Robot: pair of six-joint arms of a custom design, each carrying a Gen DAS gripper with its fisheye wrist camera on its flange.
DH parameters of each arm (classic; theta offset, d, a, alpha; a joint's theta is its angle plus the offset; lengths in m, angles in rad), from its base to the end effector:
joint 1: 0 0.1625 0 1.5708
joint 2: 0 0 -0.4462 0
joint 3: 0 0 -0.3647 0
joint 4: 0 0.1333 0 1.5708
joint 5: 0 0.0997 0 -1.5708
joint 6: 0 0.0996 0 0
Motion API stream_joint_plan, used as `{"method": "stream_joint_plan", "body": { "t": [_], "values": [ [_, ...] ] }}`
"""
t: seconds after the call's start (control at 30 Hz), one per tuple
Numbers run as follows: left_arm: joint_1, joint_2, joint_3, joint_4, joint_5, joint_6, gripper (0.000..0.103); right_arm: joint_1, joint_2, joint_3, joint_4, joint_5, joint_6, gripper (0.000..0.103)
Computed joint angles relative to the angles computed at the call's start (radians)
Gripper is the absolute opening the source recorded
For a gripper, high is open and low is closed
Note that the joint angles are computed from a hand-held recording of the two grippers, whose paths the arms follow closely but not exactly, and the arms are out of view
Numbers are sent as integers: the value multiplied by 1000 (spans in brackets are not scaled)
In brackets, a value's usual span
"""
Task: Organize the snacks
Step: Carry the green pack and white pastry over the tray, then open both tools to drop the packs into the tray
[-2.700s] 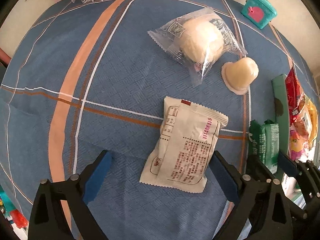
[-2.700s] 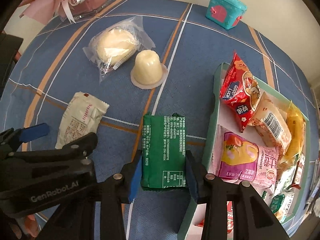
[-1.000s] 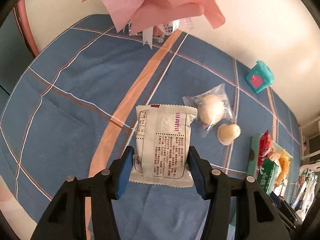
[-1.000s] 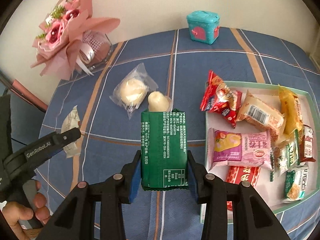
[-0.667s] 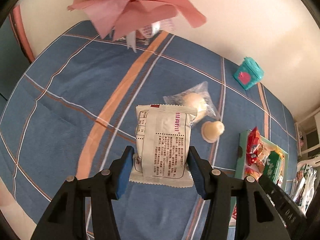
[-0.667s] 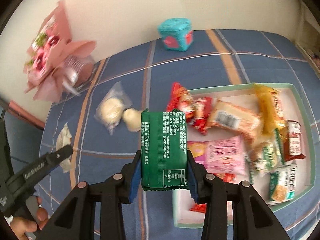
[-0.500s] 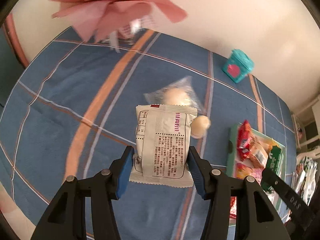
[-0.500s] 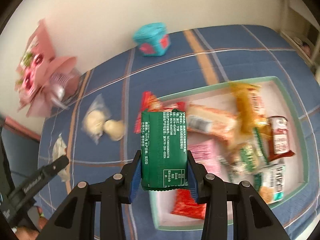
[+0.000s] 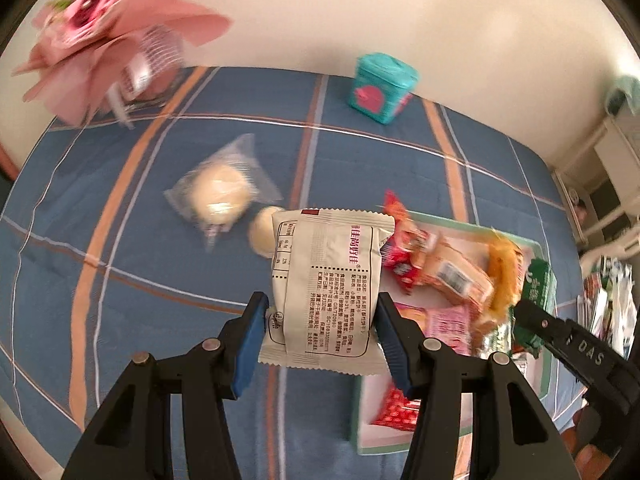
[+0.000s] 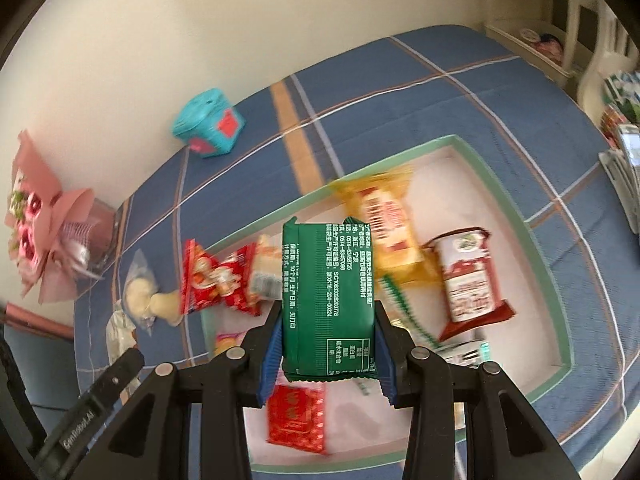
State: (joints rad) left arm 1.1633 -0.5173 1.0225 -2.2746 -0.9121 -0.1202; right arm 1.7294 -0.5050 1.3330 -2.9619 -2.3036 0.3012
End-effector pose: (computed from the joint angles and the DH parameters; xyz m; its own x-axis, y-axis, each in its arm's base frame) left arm -0.1467 -0.8301 0.1491 -0.8149 0.0931 -0.5721 0.2929 0.9179 -0.2678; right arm 0.1860 -0.7409 0.1004 -0.7944 0.4723 0.3818 0.1069 0.7276 -0.6776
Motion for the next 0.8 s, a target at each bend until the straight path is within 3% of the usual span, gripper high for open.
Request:
{"method": "stream_joint_plan", "body": {
  "t": [0.43, 0.8],
  "values": [
    [-83, 76, 18, -10, 16, 120, 56, -41, -65, 78, -3, -32, 50, 43],
    [-113, 115, 21, 11, 22, 148, 56, -56, -75, 85, 35, -48, 62, 43]
  ]
}}
